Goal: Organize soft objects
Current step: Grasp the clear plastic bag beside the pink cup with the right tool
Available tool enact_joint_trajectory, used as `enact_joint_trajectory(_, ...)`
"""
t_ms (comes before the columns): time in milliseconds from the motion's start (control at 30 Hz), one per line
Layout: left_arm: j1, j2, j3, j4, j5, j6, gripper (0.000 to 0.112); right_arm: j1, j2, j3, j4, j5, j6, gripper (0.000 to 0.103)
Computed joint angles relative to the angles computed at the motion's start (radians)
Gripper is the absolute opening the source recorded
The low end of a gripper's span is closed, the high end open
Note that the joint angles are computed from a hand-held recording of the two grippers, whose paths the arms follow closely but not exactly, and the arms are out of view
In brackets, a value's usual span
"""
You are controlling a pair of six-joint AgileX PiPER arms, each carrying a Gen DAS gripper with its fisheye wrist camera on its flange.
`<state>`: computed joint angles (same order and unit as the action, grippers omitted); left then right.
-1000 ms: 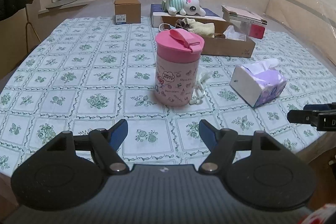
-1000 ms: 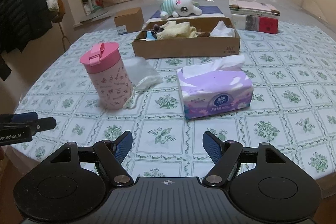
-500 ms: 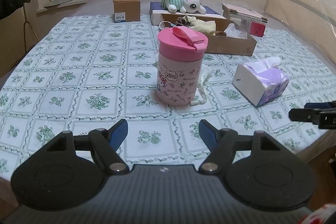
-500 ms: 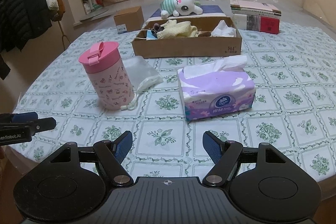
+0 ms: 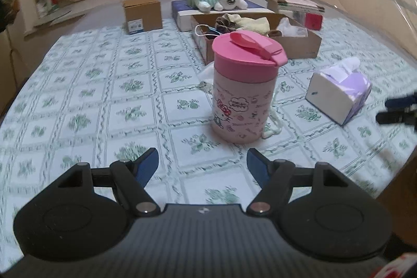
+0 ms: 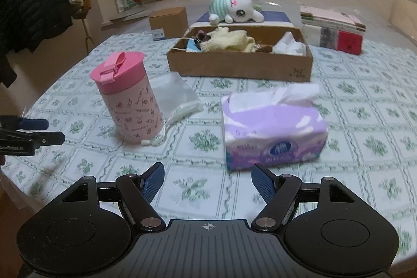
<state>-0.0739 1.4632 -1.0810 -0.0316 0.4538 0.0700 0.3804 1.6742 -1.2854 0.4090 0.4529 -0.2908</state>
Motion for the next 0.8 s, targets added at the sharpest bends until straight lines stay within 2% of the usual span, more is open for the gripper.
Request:
enact_joint_trajectory(100,0.065,0.047,-0.037,-0.166,0.002,0.234,0.072,-0.026,0.049,-0.055,0.08,0.025,-0.125,0.074)
enact_joint_trajectory(200,0.116,0.099,-0.087,-0.271,0.018,0.405,0.072,-0.039,0.097,-0.114,0.099,0.047,-0.2,0.074)
enact_joint_trajectory(367,0.195,0.194,-0.197,-0.439,0.087,0.682,0.072,-0.069,0.177,-0.232,0.161,0.112,-0.345,0.074)
enact_joint_trajectory(567,0.247,0.319,-0.377,-0.522,0.195,0.911,0.072,-0.107,0.315,-0.46,0.191,0.252,-0.465,0.074)
enact_joint_trajectory(800,0.265,0.48,-0.621,-0.539,0.326,1.024,0.072,-0.119,0.516,-0.818,0.161,0.454,-0.502,0.074)
